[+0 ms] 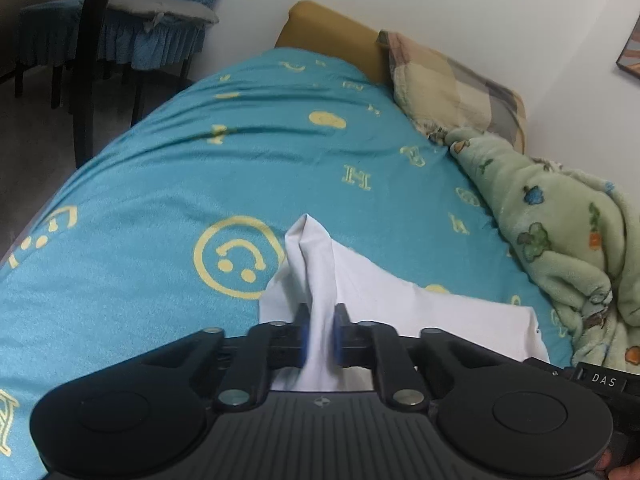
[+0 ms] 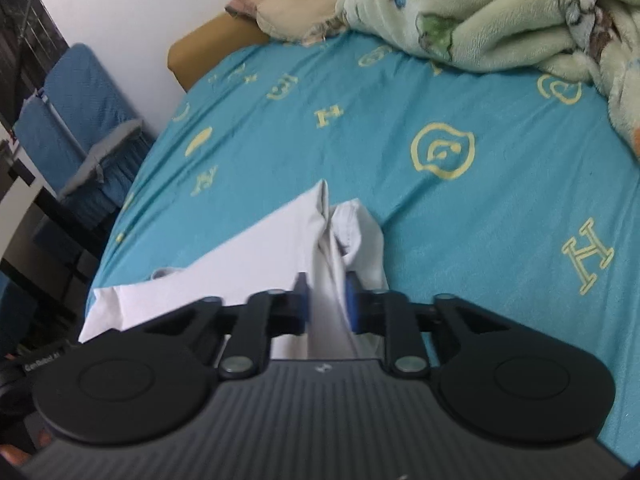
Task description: Fold clothes
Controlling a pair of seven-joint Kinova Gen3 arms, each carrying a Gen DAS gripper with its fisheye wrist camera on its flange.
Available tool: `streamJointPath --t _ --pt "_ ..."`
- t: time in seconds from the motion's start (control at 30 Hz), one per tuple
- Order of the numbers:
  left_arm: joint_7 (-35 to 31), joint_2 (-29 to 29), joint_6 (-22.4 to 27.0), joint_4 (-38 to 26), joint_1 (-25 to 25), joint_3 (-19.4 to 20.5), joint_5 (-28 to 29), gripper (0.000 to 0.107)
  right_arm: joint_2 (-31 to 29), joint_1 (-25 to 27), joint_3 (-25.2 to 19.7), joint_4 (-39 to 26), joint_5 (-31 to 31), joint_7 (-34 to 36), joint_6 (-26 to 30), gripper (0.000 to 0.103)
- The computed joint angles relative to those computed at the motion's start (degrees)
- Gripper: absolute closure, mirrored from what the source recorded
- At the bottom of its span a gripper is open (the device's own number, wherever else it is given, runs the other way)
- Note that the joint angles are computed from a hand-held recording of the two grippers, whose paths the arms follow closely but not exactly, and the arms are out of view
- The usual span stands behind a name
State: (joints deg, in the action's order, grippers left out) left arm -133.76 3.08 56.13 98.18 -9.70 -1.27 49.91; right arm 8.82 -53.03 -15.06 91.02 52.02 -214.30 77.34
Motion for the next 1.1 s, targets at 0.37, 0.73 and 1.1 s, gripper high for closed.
streamJointPath --t 0.37,0.73,1.1 --pt "-4.26 -0.41 -4.54 -0.26 2.43 1.36 4.13 0.101 2.34 -2.69 0.47 -2.12 4.26 -2.09 9.73 0.094" --pt "-7.05 -2.3 -5.81 0.73 2.98 1.11 1.71 0.04 3.78 -5.53 1.37 -1.71 9.13 -6.24 13.27 0.02" --pt "-5.25 -1.37 -13.09 3.22 9.3 3.75 -11.64 0.041 4.75 1.34 1.99 1.63 3.74 13.22 -5.59 0.036"
